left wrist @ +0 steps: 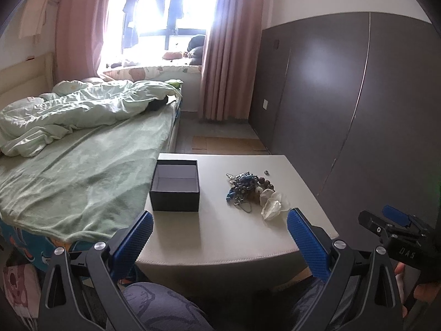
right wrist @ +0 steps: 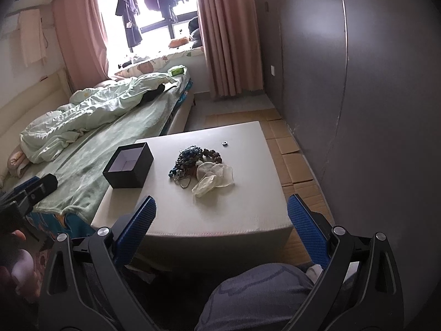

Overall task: Organize jewelry
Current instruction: 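Grasp the blue beaded tangle with the left gripper while the right gripper grasps the white cloth pouch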

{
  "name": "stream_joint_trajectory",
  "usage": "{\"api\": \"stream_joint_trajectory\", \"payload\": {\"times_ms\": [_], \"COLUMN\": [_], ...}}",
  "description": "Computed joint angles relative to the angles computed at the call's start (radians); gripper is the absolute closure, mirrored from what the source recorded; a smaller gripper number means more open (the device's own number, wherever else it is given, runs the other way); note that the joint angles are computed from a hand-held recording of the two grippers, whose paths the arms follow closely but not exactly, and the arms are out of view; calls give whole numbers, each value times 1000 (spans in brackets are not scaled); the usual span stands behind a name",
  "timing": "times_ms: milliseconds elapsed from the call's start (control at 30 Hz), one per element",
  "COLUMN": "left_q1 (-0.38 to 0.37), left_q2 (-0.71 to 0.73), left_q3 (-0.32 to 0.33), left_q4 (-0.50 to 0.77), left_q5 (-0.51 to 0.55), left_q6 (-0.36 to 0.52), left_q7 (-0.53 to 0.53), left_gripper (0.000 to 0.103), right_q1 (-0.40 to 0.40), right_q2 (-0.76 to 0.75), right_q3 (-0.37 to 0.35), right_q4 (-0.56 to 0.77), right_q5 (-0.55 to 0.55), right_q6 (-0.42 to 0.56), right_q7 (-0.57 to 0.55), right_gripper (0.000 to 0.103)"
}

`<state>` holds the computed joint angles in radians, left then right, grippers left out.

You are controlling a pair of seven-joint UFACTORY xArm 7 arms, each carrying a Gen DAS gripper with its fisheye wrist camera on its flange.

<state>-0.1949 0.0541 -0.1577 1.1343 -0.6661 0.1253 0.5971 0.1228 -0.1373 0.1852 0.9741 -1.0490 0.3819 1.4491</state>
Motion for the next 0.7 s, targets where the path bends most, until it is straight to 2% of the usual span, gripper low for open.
{"api": "stream_joint_trajectory", "payload": {"times_ms": [133,200,233,300,400,500,567,600,667,700], "left_q1": [17,21,27,36,51,55,67,70,70,64], "left_q2": [78,124,146,196,274,339,375,398,438,459], "left_q3": [-25,-27,-32,-39,-56,-64,-77,-78,-79,-75], "left_q4": [80,128,152,207,295,369,410,440,490,515], "left_q5": [-30,11,28,70,119,171,185,195,216,233], "left_q6": [29,58,75,106,156,194,217,236,261,270], "left_q7": [43,12,0,-31,-63,-98,-107,-117,-132,-145], "left_gripper": [10,19,21,27,36,41,44,45,46,47], "right_q1": [-6,-5,-4,5,17,21,-11,5,-15,-30], "right_q2": [63,94,111,149,208,259,300,318,354,382], "right_q3": [-37,-53,-60,-80,-102,-111,-77,-90,-64,-49], "right_q4": [30,50,64,86,106,126,147,161,191,218], "right_q5": [58,78,71,133,324,489,638,674,777,827], "right_q6": [-77,-99,-110,-131,-168,-193,-203,-213,-201,-181], "right_q7": [-61,-87,-88,-150,-305,-431,-549,-574,-664,-720], "right_gripper": [8,9,14,21,30,33,35,37,40,44]}}
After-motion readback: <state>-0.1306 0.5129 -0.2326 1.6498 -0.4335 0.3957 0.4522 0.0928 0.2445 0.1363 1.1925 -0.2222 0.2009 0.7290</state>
